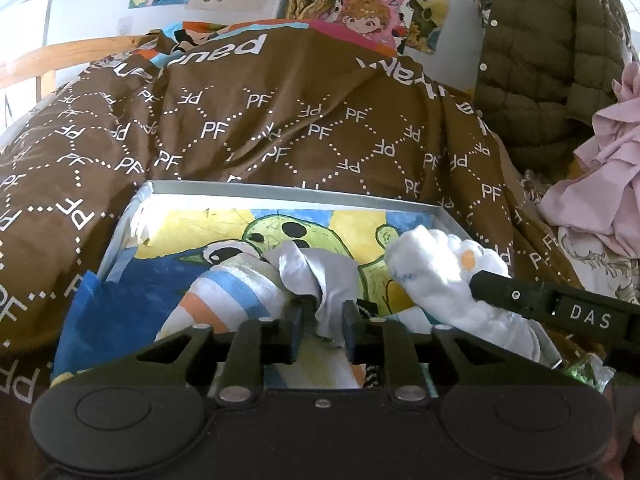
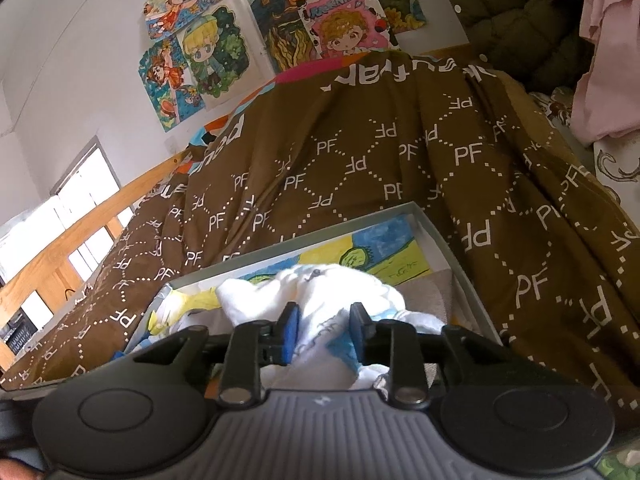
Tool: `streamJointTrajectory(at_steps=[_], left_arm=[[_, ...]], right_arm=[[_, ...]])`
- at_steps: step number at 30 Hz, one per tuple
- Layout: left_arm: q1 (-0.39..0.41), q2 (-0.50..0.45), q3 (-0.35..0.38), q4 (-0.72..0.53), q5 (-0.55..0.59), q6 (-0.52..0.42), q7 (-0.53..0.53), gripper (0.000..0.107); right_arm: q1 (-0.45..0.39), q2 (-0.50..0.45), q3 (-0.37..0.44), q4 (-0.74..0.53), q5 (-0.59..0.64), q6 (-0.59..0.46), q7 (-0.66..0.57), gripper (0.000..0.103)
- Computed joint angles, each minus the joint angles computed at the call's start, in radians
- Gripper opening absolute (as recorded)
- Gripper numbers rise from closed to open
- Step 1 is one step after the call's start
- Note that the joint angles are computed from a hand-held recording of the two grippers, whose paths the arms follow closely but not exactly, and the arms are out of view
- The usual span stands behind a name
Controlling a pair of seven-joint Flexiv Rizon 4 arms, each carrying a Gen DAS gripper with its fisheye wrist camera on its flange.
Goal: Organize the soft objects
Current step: 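Open both tools to drop the cloths into the tray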
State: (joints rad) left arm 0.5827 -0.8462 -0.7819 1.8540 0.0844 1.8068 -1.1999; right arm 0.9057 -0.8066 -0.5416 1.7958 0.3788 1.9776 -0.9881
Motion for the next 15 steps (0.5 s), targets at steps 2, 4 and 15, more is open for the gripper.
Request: streamJointTrajectory(at_steps=[2, 4, 15], left_arm=[[-0.005, 0.006, 0.008, 0.005, -0.003, 0.012, -0.010, 0.033], [-0.008, 0.013, 0.015, 0.013, -0.003, 0.025, -0.026, 0.046], [-0.008, 0.103, 0.061, 0.074, 0.057, 0.122, -0.183, 0.083]], right_arm=[[-0.014, 0.006, 0.016, 0.000, -0.004, 0.008, -0.001, 0.037], [-0.018, 0.013, 0.022, 0.003, 0.000, 0.010, -0.003, 0.044], [0.024, 0.101, -0.001, 0.063, 0.085, 0.064, -0.073, 0.077]])
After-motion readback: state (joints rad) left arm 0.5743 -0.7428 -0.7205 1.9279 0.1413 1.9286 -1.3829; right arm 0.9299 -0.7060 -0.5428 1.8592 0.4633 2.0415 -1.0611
